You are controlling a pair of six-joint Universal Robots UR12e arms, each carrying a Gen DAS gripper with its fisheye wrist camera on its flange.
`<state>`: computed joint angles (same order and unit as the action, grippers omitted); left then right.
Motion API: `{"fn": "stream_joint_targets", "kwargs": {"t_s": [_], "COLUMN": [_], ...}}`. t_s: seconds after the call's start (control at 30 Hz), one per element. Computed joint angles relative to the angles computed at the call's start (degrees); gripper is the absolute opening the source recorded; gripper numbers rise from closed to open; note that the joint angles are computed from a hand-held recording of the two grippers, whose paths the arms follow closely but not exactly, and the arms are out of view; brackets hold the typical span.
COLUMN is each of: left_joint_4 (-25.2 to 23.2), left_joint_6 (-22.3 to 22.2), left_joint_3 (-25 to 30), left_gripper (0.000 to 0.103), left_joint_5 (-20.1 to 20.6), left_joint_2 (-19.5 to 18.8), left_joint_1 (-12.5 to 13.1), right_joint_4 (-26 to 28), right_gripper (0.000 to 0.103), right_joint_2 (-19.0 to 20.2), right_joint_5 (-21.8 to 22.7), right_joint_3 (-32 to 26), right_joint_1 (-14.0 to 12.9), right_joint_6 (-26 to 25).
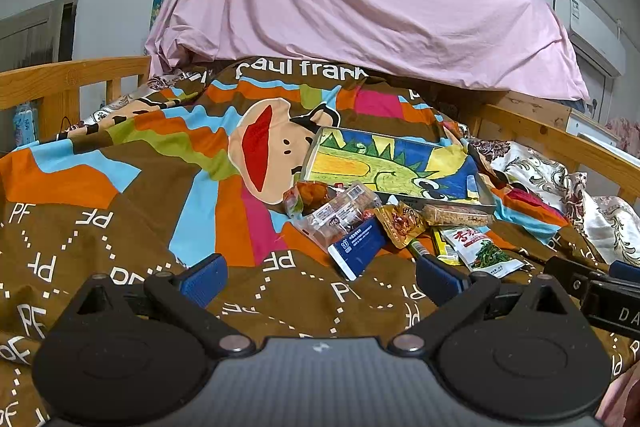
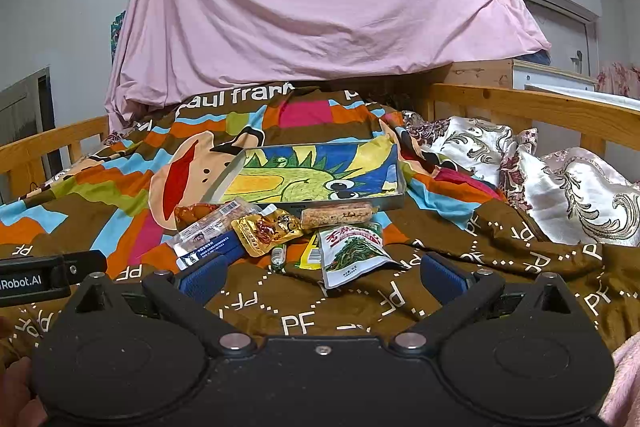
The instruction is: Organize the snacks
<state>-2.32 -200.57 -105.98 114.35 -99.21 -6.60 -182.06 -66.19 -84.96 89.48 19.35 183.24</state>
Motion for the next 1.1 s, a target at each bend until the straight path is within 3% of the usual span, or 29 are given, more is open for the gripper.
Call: {"fn": "stream_joint_targets", "kwargs": {"t_s": [0.37, 0.6, 0.8, 1.1], "left_joint_4": [-0.78, -2.64, -3.99, -6.63], "left_joint_6": [-0.11, 0.1, 2.24, 5.19], "left_joint_3": [0.29, 1.75, 3.82, 9.35], "left_gripper": [0.103, 0.103, 0.103, 0.103], "left_joint_5": [1.17, 1.75, -1.04, -5.45], "left_joint_2": [-0.1, -0.55, -1.92, -6.15], "left_joint_1": [-0.14, 0.03, 0.64, 2.17], "right_joint_4": [1.84, 7.88, 12.83, 20.1], "right_gripper": [0.103, 0.103, 0.103, 0.103], "right_joint_2": [0.23, 0.67, 3.13, 7.38], "right_joint_5": [-2.07, 0.26, 3.75, 4.96], "right_joint_3": [-0.29, -3.04, -7.53, -15.24], "right_joint_1": [0.65, -0.03, -0.83, -1.79], "right_joint_6": [0.4, 1.25, -0.38, -1.11]}}
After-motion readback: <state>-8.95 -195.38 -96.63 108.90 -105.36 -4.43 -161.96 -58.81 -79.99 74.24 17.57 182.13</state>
